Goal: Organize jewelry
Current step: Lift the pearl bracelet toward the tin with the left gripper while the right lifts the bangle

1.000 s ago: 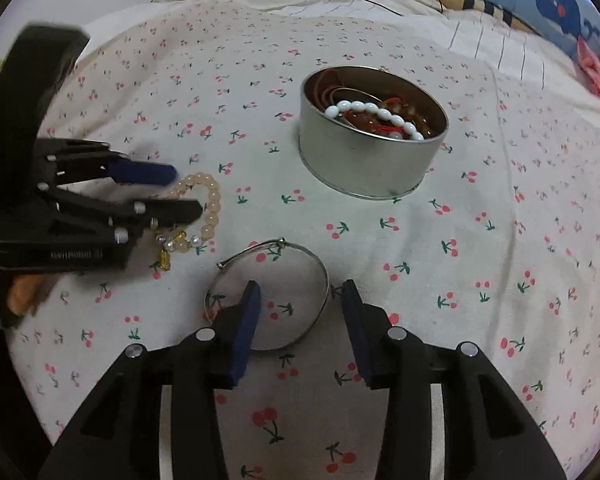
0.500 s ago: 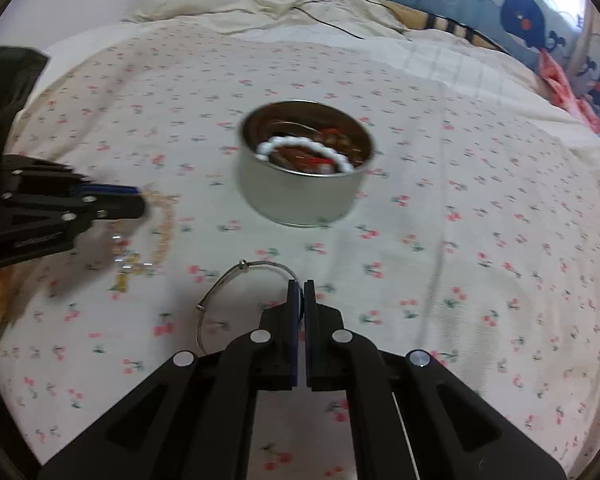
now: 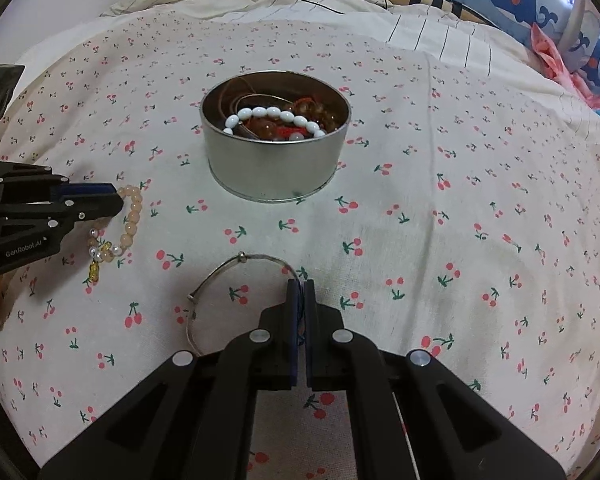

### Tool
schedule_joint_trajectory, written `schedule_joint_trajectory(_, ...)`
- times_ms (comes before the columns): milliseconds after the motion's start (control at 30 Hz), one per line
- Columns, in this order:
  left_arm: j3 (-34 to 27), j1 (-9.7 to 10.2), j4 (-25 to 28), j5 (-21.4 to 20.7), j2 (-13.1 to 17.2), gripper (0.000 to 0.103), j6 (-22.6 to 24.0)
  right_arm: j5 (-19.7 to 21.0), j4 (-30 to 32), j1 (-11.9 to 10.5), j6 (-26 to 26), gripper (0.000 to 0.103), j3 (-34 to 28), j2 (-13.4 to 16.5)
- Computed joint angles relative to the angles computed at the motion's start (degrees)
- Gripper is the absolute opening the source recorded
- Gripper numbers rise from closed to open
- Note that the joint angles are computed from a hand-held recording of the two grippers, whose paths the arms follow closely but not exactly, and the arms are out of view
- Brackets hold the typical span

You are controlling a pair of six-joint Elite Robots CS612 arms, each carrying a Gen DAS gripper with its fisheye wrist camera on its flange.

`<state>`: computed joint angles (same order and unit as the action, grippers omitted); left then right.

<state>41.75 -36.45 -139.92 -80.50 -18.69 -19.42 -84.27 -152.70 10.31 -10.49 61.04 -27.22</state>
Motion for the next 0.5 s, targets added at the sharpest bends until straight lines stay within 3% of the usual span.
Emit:
schedule_joint_trajectory(367,-0.15,-0.51,0.63,3.25,0.08,0.043,0.89,-0.74,0.27,0.16,-0.46,0.007,-0.11,0.09)
schedule_joint_trajectory(433,-0.22,-0.57,0.72,3.59,0.13,0.046,1.02,-1.77,-0.37,0.28,-0.62,0.028,0.08,0.05)
schedule_joint_trajectory(467,-0.19,-0.59,0.73,3.65,0.14,0.047,1.09,-2.36,-1.11,0.35,-0.27,0.06,0.33,-0.02)
schedule_joint_trajectory(500,-0.16,-0.66,0.75,3.71,0.13,0.048,1.08,-1.06,-1.63,0.22,-0.25,0.067,0.67,-0.14)
